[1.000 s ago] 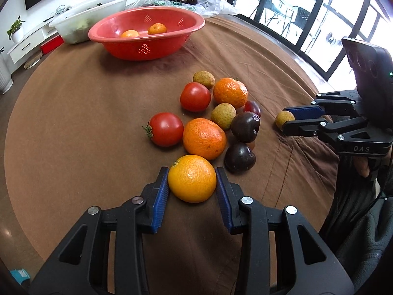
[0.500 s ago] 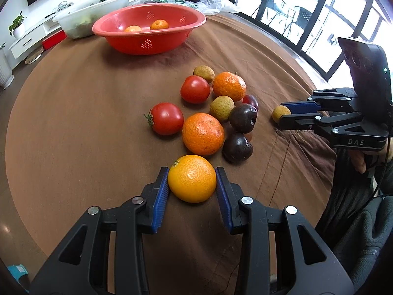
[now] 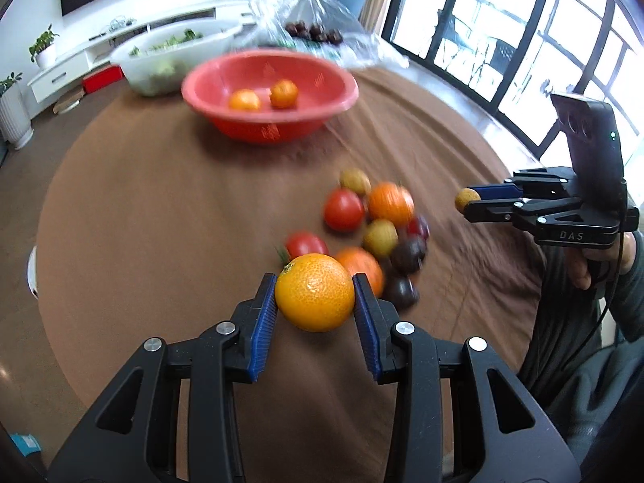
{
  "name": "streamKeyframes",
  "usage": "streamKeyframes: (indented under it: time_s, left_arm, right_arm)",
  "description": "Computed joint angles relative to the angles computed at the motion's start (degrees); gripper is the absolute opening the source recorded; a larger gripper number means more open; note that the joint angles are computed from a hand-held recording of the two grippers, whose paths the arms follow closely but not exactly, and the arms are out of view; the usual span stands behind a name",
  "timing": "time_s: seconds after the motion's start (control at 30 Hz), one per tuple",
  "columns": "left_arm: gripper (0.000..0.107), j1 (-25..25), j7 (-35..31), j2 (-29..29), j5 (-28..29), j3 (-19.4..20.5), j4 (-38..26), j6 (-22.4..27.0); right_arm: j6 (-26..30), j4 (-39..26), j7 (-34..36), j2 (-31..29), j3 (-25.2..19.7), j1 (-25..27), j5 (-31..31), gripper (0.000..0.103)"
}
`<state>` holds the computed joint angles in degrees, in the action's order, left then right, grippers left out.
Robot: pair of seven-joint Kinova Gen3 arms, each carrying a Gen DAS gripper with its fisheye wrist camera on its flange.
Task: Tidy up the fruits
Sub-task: 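Carry both held fruits to the red bowl and release them inside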
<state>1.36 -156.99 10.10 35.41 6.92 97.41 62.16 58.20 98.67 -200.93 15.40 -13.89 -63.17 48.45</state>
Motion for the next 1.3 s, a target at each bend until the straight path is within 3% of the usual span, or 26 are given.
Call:
streamKeyframes:
  time_s: [0.2, 0.33, 0.47, 0.6, 0.83, 1.3]
  left_arm:
    - [0.035, 1.29, 4.22, 4.55, 1.84, 1.6, -9.58, -0.05]
    - [0.035, 4.43, 11.46, 8.85, -0.85, 3.05, -18.1, -1.04]
    - [0.035, 9.5, 18.92, 14.06, -7.56, 3.96, -26.64, -1.53]
    - [0.035, 13.55, 24.34, 18.64, -13.57, 4.54, -32.06, -0.78]
    - [0.035, 17.52, 26.84, 22.11, -20.01, 4.95, -32.78, -3.21]
    - [0.035, 19.51, 27.71, 25.37, -23.59, 5.54, -35.08, -3.94]
  right_arm:
    - [4.37, -2.07, 4.94, -3.56, 0.31, 2.71, 2.35, 0.027]
    - [3.67, -5.31, 11.11, -4.44, 0.55, 6.92, 3.37, 0.027]
    - [-1.28, -8.53, 18.11, -3.4, 2.05, 12.06, 0.9, 0.027]
    - [-7.12, -11.44, 25.37, -0.29, 4.1, 17.32, -6.42, 0.027]
    - [-9.5, -15.14, 34.7, 4.78, 7.4, 20.29, -17.37, 0.027]
    - [-6.18, -20.44, 43.88, 9.49, 10.71, 20.66, -23.32, 0.027]
